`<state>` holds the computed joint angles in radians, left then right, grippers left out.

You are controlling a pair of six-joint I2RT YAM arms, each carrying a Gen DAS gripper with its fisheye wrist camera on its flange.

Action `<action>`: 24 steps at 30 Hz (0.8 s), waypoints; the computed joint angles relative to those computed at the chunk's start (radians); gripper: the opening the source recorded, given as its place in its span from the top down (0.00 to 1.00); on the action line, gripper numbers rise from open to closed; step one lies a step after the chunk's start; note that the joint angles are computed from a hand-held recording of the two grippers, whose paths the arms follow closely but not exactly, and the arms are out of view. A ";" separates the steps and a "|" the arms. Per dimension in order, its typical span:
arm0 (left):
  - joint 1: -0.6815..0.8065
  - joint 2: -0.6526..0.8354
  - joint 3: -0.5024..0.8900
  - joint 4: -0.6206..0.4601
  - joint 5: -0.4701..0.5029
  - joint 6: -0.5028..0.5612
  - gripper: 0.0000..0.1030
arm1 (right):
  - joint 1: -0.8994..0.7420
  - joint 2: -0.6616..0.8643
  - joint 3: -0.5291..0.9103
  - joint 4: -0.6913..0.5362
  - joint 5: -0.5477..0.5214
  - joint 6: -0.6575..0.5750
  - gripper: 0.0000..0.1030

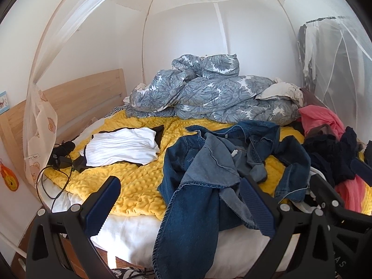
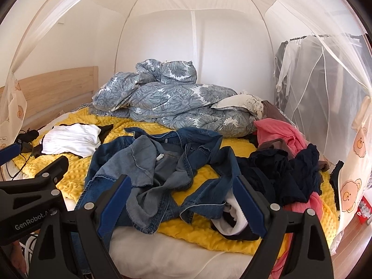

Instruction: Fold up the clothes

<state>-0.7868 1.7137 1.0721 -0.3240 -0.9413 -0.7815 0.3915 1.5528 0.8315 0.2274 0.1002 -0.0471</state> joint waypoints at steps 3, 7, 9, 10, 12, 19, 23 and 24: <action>-0.007 -0.006 -0.004 -0.008 -0.004 -0.006 0.00 | 0.000 -0.014 -0.011 -0.003 -0.003 0.002 0.12; -0.010 -0.009 -0.004 -0.021 -0.004 -0.012 0.00 | 0.002 -0.021 -0.015 -0.011 -0.005 0.004 0.12; -0.011 -0.009 -0.004 -0.023 -0.003 -0.013 0.00 | 0.004 -0.021 -0.013 -0.017 -0.003 0.005 0.12; -0.011 -0.008 -0.003 -0.024 -0.003 -0.013 0.00 | 0.006 -0.020 -0.011 -0.020 -0.001 0.006 0.12; -0.011 -0.007 -0.003 -0.023 -0.001 -0.010 0.00 | 0.007 -0.019 -0.010 -0.022 0.002 0.007 0.12; -0.010 0.003 0.005 -0.024 0.007 -0.010 0.00 | 0.002 -0.012 -0.010 -0.023 0.000 0.010 0.12; -0.011 0.010 0.010 -0.027 0.007 -0.010 0.00 | -0.004 -0.009 -0.011 -0.021 -0.007 0.010 0.12; -0.011 0.011 0.012 -0.028 0.007 -0.010 0.00 | -0.005 -0.008 -0.010 -0.021 -0.008 0.011 0.12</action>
<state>-0.7980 1.7246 1.0838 -0.3517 -0.9340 -0.7913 0.3865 1.5451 0.8211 0.2060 0.0922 -0.0365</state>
